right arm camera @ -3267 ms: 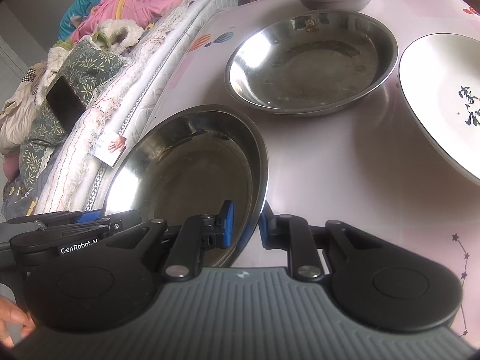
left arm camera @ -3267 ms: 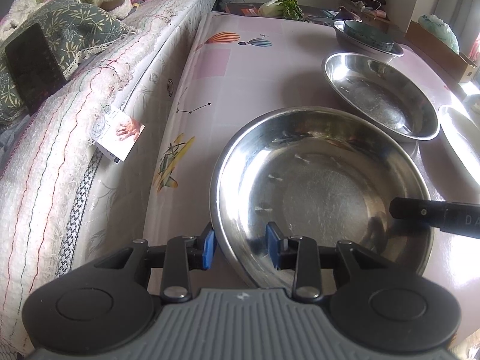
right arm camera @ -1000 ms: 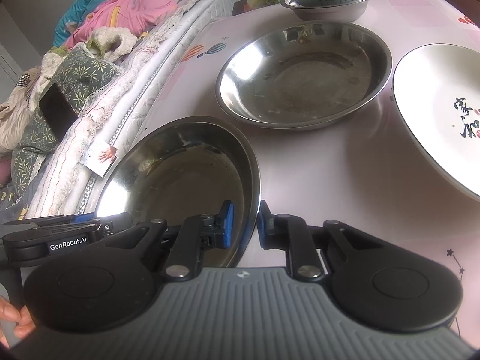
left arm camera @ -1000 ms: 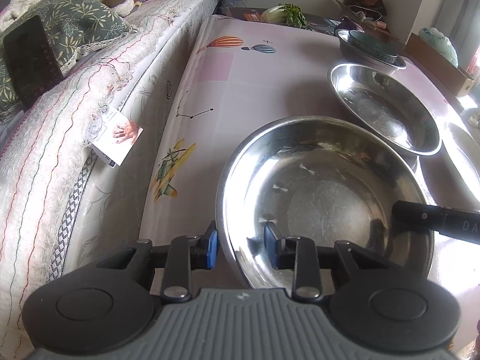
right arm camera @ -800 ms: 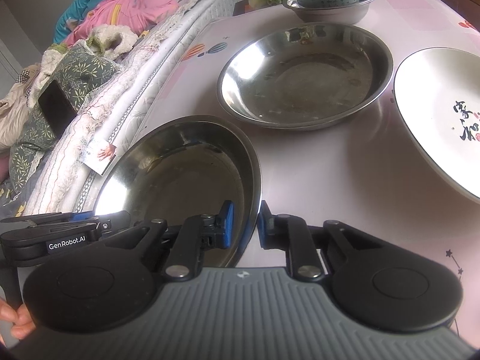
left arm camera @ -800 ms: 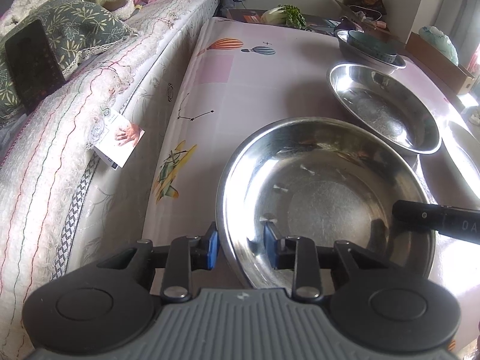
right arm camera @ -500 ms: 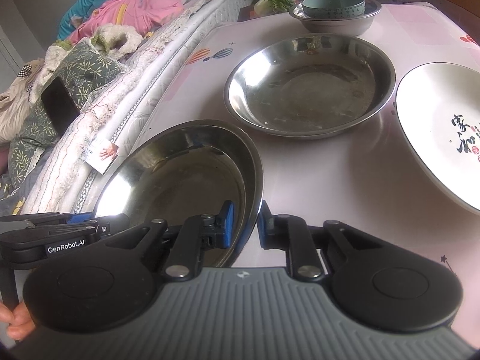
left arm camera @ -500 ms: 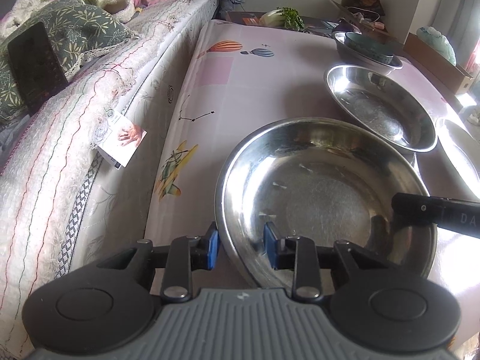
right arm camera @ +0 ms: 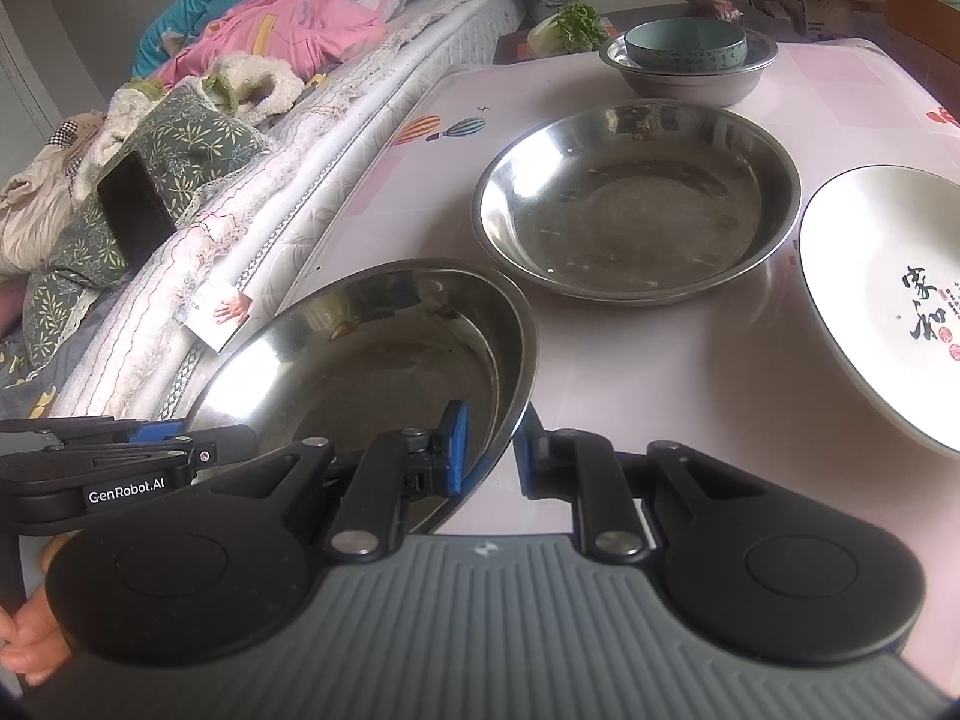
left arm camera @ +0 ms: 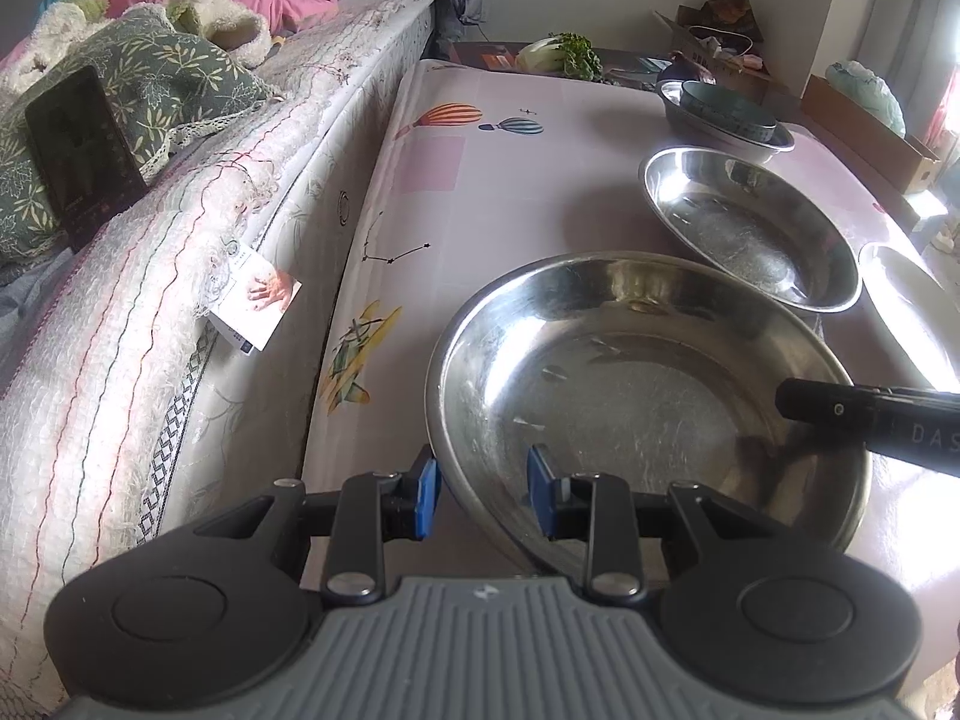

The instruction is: Organize plates and bowls

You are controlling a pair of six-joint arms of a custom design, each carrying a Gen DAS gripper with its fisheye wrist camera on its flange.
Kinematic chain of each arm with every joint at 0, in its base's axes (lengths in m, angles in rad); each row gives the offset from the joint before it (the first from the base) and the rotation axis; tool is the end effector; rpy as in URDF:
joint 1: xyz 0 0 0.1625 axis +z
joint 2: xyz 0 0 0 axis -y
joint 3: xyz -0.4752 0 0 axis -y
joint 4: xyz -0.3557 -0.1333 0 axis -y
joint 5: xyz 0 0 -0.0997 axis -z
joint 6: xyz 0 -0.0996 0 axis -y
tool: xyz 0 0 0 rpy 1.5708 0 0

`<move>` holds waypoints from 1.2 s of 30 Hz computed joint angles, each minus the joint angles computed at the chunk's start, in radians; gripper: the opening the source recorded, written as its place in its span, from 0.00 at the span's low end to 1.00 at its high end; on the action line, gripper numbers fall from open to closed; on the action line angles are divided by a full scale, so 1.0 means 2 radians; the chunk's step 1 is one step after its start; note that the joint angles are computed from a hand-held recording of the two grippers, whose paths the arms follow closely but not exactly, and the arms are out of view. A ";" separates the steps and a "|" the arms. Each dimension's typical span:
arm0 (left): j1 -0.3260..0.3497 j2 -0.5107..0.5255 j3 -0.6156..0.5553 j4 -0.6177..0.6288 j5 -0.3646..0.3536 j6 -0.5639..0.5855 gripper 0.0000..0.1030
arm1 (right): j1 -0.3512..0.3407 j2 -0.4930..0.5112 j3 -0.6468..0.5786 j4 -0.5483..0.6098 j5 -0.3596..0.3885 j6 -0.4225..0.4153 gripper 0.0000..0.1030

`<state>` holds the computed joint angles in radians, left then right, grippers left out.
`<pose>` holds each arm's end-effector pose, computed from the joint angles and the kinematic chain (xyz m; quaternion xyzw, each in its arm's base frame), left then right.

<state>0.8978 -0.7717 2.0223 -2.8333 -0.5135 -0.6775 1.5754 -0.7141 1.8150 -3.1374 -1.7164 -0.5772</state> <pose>-0.1725 -0.5694 0.1085 -0.0049 0.8635 -0.3193 0.3905 0.1219 -0.6529 0.1133 0.2623 -0.9345 0.2008 0.1329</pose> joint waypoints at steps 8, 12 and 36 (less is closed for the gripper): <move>0.005 0.001 0.004 -0.014 -0.014 0.006 0.31 | -0.008 0.000 -0.002 0.011 -0.006 0.008 0.15; 0.011 0.003 0.001 -0.026 -0.011 0.013 0.31 | -0.011 0.002 -0.009 0.016 -0.002 0.018 0.16; 0.015 0.011 -0.011 -0.017 0.023 0.003 0.17 | -0.004 0.025 -0.021 -0.011 -0.002 -0.015 0.15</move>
<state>0.9282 -0.7490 1.9999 -2.8675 -0.4679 -0.6716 1.5683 -0.6646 1.7721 -3.1590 -1.7195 -0.6069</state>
